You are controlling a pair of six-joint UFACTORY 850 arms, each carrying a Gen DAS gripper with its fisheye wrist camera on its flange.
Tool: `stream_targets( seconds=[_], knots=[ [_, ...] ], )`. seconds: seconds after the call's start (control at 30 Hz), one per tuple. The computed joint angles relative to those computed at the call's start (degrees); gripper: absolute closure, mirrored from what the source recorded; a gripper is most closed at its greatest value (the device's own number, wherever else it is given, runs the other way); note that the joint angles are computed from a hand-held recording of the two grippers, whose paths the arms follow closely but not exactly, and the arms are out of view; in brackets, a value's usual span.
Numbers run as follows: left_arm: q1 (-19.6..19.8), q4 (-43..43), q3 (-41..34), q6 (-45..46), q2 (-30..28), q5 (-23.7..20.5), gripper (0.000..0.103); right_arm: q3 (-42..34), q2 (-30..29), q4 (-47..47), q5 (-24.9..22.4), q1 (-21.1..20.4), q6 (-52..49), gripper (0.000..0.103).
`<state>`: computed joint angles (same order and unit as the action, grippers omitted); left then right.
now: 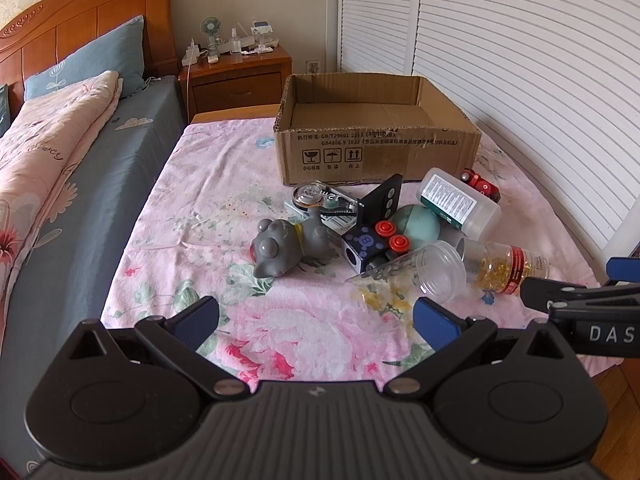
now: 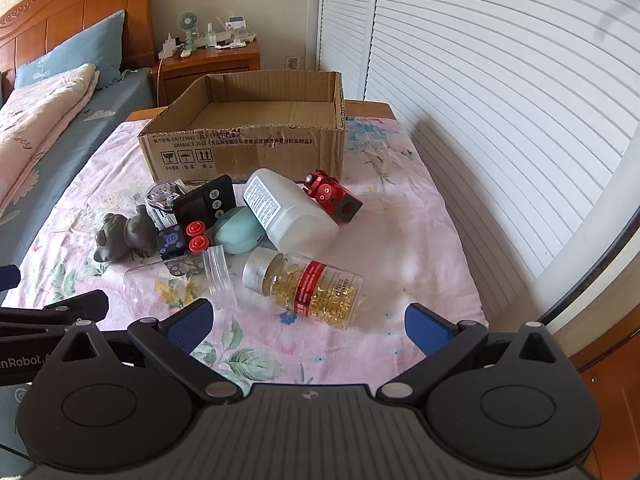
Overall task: Organize rigid objects
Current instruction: 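Move the right gripper toward the capsule bottle while the left approaches the grey toy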
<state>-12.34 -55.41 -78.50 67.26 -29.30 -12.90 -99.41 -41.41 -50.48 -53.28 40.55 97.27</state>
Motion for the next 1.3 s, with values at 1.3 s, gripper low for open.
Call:
stream_targets(
  seconds=[1.3],
  knots=[
    [1.35, -5.81, -3.84, 7.78, -3.38, -4.64, 0.001, -0.83, -0.94, -1.78, 1.49, -0.65, 0.01, 0.000]
  ],
)
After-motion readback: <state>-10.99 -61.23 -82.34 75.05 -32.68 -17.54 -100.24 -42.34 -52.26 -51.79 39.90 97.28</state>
